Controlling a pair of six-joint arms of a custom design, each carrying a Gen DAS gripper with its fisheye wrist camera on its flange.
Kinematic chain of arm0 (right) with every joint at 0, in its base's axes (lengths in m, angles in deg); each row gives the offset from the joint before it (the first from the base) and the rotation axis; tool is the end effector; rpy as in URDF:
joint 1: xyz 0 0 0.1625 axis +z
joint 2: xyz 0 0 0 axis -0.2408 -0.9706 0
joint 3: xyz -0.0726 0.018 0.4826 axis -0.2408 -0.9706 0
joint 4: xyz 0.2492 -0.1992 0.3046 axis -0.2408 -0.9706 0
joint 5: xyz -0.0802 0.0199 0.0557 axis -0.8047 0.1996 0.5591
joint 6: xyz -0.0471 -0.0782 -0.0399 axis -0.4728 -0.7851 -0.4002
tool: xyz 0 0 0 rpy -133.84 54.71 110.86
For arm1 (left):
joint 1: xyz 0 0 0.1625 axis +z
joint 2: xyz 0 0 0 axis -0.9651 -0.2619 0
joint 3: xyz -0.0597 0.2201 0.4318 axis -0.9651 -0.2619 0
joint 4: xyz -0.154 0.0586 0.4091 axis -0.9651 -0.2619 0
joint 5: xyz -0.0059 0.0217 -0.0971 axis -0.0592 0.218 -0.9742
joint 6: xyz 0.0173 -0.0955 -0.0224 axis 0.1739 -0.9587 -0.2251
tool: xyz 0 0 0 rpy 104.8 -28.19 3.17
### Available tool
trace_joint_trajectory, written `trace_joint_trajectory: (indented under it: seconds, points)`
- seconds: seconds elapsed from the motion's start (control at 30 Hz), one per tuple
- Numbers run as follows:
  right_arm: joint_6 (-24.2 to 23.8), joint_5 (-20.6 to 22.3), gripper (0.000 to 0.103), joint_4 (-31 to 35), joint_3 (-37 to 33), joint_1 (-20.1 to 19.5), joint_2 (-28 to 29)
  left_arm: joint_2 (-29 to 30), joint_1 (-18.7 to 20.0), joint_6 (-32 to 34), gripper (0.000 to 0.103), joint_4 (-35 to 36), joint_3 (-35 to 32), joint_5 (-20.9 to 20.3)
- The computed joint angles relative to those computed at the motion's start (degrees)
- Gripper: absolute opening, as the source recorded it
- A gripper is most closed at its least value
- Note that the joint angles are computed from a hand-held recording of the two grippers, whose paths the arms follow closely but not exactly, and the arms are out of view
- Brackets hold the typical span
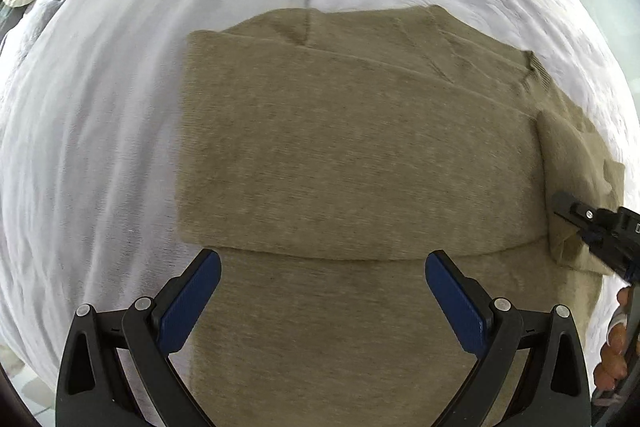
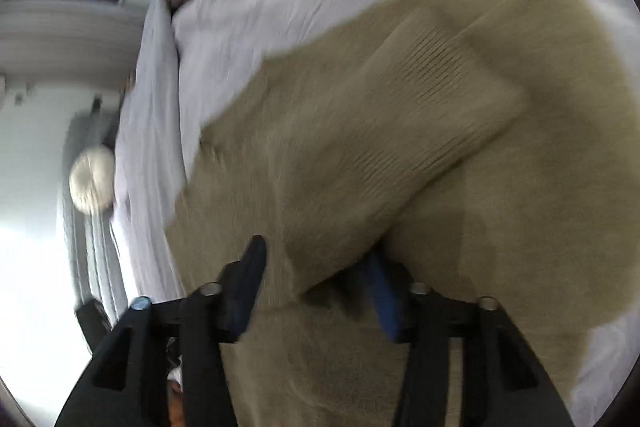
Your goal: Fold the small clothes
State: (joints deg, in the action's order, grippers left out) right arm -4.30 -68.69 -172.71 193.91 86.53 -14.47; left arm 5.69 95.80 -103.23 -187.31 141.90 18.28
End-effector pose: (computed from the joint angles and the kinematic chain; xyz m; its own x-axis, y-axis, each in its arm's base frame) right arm 0.0015 -0.3971 0.3046 -0.8935 0.4441 0.0662 0.3653 0.8047 -0.4680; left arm -0.3408 -0.3152 0.0390 -0.7429 0.0012 -0.6694 0.1123 0.9861 -0.1228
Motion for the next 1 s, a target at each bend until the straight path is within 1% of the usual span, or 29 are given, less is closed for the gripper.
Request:
trace_joint_trajectory:
  seconds: [0.03, 0.13, 0.17, 0.2, 0.23, 0.27, 0.3, 0.33, 0.37, 0.47, 0.53, 0.6, 0.67, 0.73, 0.77, 0.8, 0.83, 0.87, 0.93, 1.0]
  points:
    - [0.9, -0.2, 0.056, -1.4, 0.3, -0.4, -0.7, -0.4, 0.1, 0.1, 0.102, -0.4, 0.5, 0.2]
    - [6.3, 0.8, 0.056, -5.0, -0.9, -1.7, -0.1, -1.7, 0.2, 0.5, 0.102, -1.8, 2.0, 0.5]
    - [8.0, 1.7, 0.055, -6.3, -1.2, -2.5, 0.3, -2.9, -0.6, 0.0, 0.102, -1.6, 2.9, 0.1]
    - [9.1, 2.1, 0.050, -7.0, -1.3, -2.8, 0.7, -4.1, -0.4, 0.2, 0.102, -1.7, 3.7, 0.1]
    - [9.7, 2.2, 0.019, -7.6, -1.6, -2.6, 1.2, -4.8, 0.0, 0.6, 0.102, -2.5, 4.4, 0.2]
    - [9.4, 2.2, 0.008, -7.3, -2.2, -1.9, 1.9, -5.5, 0.2, 0.9, 0.102, -3.3, 5.1, 0.2]
    - [8.4, 1.7, 0.008, -7.6, -2.9, -0.5, 2.9, -6.1, 0.3, 1.2, 0.102, -4.2, 5.7, 0.1]
    - [6.5, 1.4, 0.008, -7.7, -3.6, 1.0, 4.1, -6.8, 0.5, 1.6, 0.102, -5.2, 6.3, 0.2]
    - [3.9, 1.0, 0.008, -7.3, -4.7, 3.4, 6.0, -7.6, 0.7, 2.1, 0.102, -6.3, 6.9, 0.3]
    - [-3.3, -1.3, 0.008, -4.0, -7.8, 9.4, 10.9, -9.5, 1.5, 3.5, 0.102, -8.9, 8.3, 0.3]
    - [-6.4, -2.3, 0.008, -1.6, -9.2, 12.3, 14.0, -10.5, 2.5, 4.1, 0.102, -10.9, 8.9, 0.7]
    - [-8.6, -3.2, 0.008, 0.4, -9.6, 14.2, 16.8, -9.1, 1.7, 1.8, 0.102, -11.1, 7.8, 0.7]
    - [-9.8, -4.4, 0.008, 2.8, -9.8, 15.1, 19.1, -9.4, 2.2, 1.0, 0.102, -12.7, 8.0, 0.9]
    - [-9.8, -6.0, 0.012, 4.9, -10.0, 15.3, 20.9, -9.5, 2.0, 0.5, 0.102, -14.0, 8.3, 1.1]
    - [-9.6, -7.1, 0.013, 6.2, -9.9, 15.5, 21.3, -8.4, 1.8, 0.4, 0.102, -14.8, 7.9, 1.1]
    - [-9.5, -8.1, 0.016, 7.1, -9.2, 15.5, 20.9, -8.0, 2.1, 0.5, 0.102, -15.7, 8.1, 0.9]
    - [-9.6, -8.2, 0.026, 7.9, -8.4, 15.3, 19.9, -5.2, 2.9, 1.3, 0.102, -18.2, 7.1, 0.6]
    - [-9.6, -7.6, 0.039, 8.1, -7.2, 14.9, 18.3, -4.0, 3.5, 1.6, 0.102, -19.7, 6.8, 0.1]
    - [-8.9, -6.1, 0.052, 8.1, -6.1, 14.0, 16.1, -2.3, 4.2, 2.0, 0.102, -20.9, 6.2, -0.7]
    - [-7.3, -5.4, 0.053, 8.8, -4.6, 12.2, 12.3, -1.4, 4.3, 2.9, 0.102, -22.1, 6.0, -1.6]
